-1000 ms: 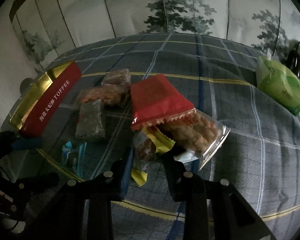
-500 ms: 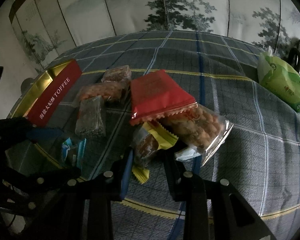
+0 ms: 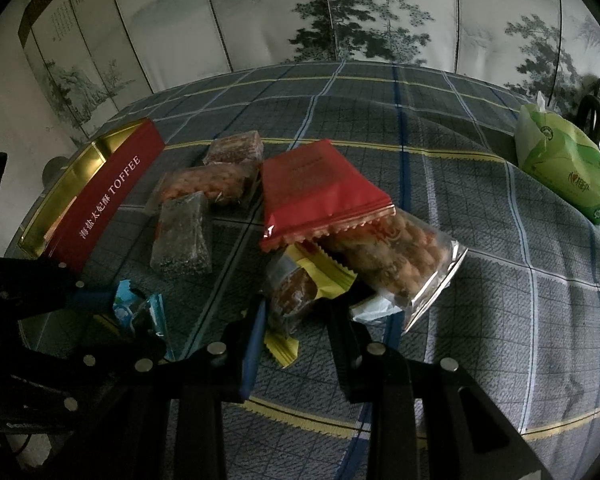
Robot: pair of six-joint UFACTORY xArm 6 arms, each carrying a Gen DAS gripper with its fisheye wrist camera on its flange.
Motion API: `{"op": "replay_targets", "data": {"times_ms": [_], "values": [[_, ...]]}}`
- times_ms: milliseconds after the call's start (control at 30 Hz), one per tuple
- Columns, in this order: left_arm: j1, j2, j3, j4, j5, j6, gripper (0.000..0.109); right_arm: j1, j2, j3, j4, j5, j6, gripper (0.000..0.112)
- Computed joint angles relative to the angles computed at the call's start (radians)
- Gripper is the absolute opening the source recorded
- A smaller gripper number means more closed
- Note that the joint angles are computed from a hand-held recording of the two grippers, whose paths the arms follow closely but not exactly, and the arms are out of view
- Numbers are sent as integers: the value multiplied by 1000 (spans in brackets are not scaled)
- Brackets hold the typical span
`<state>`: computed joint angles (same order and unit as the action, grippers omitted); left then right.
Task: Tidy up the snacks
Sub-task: 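Grasp the teal candy packet with the left tool, then carry the teal packet over the gold tin with the left tool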
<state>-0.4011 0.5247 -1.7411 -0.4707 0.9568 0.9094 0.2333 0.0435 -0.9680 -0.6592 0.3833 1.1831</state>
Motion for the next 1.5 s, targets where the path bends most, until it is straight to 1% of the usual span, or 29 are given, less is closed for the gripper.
{"op": "replay_targets", "data": {"times_ms": [67,533,767,867,967,1200,1367,1500], "values": [[1,-8,11,0,-16,-5,30,0,0,1,1,0,-2,31],[44,-47,16,17,-23,-62,29,3,6,-9,0,15,-1,31],[95,-52,-34,-3,-16,-106,29,7,11,-19,-3,33,-1,31],[119,-47,-60,-4,-34,-124,29,10,15,-25,-1,41,1,31],[145,-18,-113,25,-50,-168,29,12,16,-30,-3,48,7,31],[211,112,-293,144,-37,-353,29,19,27,-49,8,75,-4,31],[240,218,-433,241,1,-462,29,23,30,-56,8,88,1,31],[254,285,-524,285,45,-510,29,25,32,-60,12,95,-2,31]]}}
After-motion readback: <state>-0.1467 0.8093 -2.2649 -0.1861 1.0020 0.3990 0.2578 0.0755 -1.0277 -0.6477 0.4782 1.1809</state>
